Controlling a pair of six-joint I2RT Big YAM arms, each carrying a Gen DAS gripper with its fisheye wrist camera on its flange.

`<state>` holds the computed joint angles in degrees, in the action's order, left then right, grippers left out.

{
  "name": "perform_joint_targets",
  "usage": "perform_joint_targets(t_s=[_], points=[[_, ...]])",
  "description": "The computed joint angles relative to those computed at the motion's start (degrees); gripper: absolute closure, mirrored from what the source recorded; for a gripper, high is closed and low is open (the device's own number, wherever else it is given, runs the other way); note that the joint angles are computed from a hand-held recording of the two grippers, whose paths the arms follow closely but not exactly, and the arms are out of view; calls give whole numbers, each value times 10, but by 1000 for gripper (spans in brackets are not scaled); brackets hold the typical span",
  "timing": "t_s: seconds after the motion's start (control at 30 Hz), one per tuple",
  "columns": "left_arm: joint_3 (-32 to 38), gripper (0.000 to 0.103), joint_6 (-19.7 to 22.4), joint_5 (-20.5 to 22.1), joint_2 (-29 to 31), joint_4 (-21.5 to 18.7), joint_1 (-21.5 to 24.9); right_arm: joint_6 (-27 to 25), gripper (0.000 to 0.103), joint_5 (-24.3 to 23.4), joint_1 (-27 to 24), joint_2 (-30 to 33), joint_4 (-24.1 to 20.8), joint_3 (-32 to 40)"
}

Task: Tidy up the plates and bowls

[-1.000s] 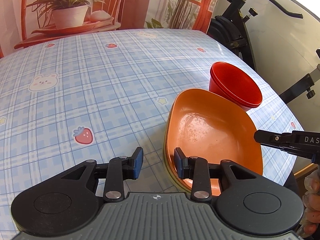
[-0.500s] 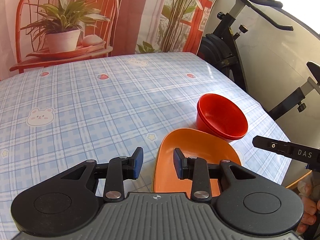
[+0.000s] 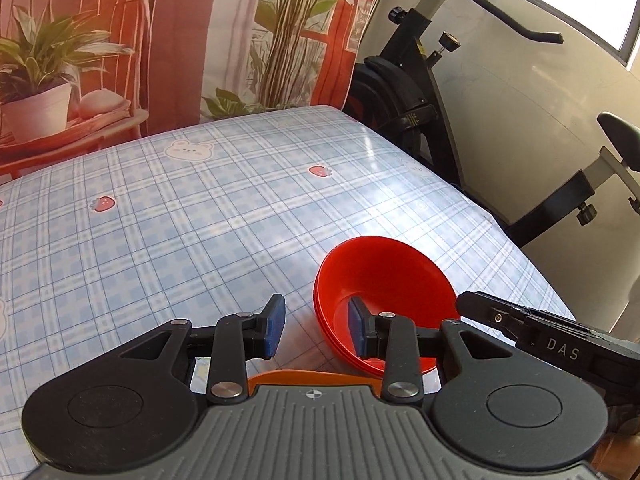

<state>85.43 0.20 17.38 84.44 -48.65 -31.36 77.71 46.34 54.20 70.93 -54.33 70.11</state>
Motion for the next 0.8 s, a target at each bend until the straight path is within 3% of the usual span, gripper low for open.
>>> perform_joint_targets(t_s=[0.33, 0.5, 0.8], points=[[20, 67, -6, 2, 43, -16, -9, 7, 80, -30, -15, -4, 60, -33], [16, 83, -13, 2, 47, -14, -11, 6, 81, -38, -17, -4, 71, -36], [5, 87, -6, 0, 38, 0, -12, 7, 88, -39, -14, 5, 66, -25]])
